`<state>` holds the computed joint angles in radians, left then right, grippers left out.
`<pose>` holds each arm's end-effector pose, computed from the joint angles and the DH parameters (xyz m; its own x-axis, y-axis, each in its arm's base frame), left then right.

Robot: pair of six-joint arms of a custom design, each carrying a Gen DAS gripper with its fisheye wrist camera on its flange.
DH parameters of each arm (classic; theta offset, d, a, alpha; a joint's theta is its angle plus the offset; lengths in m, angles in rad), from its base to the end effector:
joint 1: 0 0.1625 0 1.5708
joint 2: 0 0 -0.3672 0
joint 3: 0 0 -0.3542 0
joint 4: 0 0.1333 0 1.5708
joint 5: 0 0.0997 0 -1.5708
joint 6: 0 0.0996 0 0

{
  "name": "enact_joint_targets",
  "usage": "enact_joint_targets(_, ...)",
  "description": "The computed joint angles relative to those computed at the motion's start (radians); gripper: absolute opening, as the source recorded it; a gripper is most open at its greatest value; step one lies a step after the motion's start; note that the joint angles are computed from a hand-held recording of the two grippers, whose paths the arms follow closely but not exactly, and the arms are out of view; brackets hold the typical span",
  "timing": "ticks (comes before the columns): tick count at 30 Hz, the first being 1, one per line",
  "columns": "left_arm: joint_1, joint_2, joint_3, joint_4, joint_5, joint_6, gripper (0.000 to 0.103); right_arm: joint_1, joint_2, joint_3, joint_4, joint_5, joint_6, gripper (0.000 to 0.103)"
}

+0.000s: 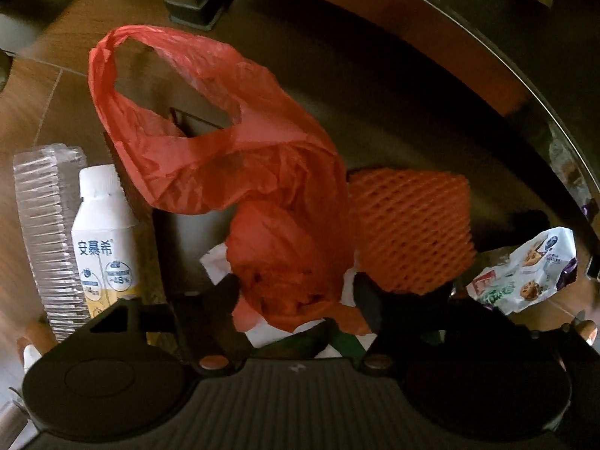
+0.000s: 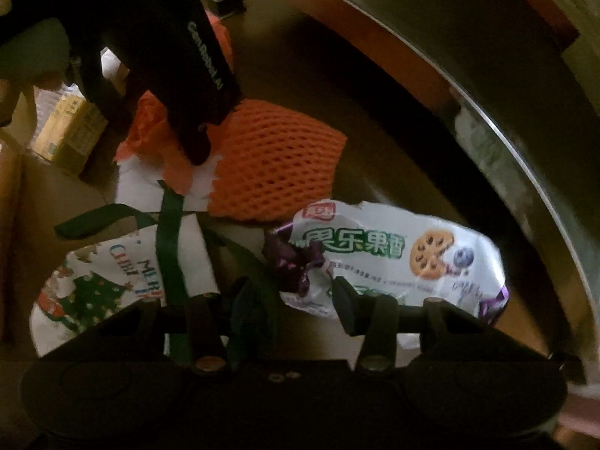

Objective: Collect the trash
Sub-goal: 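Grasp the snack wrapper with the right tool while the left tool grasps the red bag, then carry the wrapper and red bag up to the teal wastebasket with both tools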

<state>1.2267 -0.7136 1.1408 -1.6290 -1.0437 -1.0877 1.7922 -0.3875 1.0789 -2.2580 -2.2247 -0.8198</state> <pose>-0.0506 -0.6850 0.1399 -0.6281 -0.5628 -0.5373 -0.5201 0.8173 -0.2479 0.2273 -0.6788 -0.0041 -0.3675 -0.8338 0.4120 -0.7155 0.5365 0.4475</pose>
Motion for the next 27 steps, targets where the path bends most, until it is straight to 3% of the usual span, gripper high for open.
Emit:
enact_joint_targets(2,0.000,-0.010,0.021,-0.026,-0.004,-0.002,0.055,0.002,0.003,0.016,-0.053,-0.013,-0.041,0.030)
enact_joint_targets(12,-0.026,-0.027,0.012,0.042,-0.006,-0.072,0.051,0.023,-0.002,0.025,-0.123,-0.028,-0.059,0.023)
enact_joint_targets(19,-0.087,-0.087,0.022,0.093,-0.023,-0.132,0.051,0.059,-0.074,0.012,0.031,0.018,0.172,0.023)
enact_joint_targets(27,-0.207,-0.204,0.052,0.153,-0.018,-0.206,0.051,0.122,-0.180,0.013,0.166,0.087,0.410,0.023)
